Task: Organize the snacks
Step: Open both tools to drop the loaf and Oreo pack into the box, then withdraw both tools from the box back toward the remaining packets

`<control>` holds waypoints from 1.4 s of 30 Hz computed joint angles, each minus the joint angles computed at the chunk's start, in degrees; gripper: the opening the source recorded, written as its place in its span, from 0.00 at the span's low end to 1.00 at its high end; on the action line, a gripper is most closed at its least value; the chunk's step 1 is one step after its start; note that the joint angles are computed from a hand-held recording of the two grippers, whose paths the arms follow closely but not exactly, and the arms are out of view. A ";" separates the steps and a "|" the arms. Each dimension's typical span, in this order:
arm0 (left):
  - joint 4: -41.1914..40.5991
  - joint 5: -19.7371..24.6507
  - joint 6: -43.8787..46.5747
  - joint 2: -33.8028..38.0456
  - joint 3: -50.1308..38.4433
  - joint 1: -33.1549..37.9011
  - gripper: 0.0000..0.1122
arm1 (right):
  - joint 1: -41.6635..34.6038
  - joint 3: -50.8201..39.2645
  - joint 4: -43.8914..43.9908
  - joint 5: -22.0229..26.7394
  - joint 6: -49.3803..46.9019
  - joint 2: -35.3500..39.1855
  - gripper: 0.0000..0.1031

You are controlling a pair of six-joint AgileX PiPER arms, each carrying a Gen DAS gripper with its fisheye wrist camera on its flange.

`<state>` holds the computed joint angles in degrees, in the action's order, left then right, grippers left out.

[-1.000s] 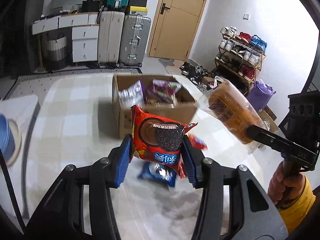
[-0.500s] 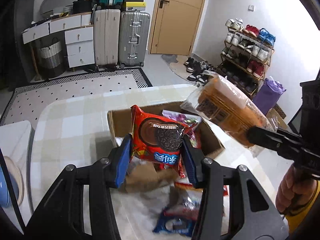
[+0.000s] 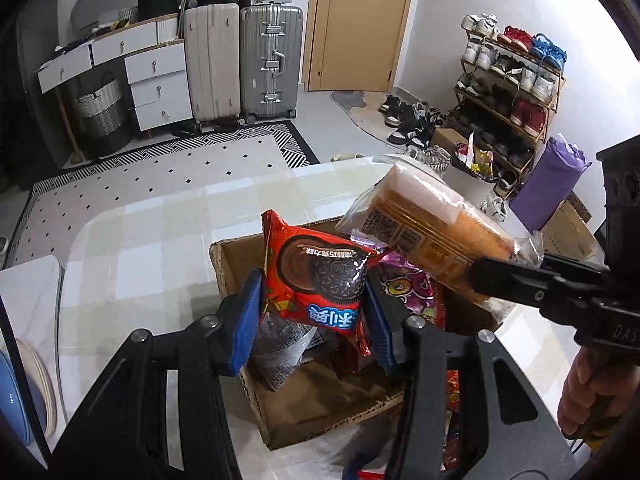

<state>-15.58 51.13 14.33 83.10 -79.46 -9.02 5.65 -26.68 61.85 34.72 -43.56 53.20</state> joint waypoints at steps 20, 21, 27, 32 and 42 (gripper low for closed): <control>-1.99 -4.17 2.35 3.69 2.95 -0.54 0.40 | 2.64 0.61 -2.06 -2.22 1.43 -1.07 0.28; -1.72 -4.46 2.02 3.22 3.69 -0.92 0.41 | 2.21 0.61 -2.01 -1.71 1.32 -1.17 0.28; -1.77 -4.03 2.77 3.13 4.30 -1.04 0.44 | 1.52 0.84 -3.29 -1.18 2.49 -1.75 0.28; 2.41 -6.87 -0.52 0.78 6.92 -3.37 0.68 | 0.69 0.51 -4.00 -0.46 3.40 -1.74 0.28; 9.34 -6.21 -7.04 -9.08 10.52 -6.13 0.71 | 4.92 0.97 -15.03 -1.26 16.84 -8.92 0.37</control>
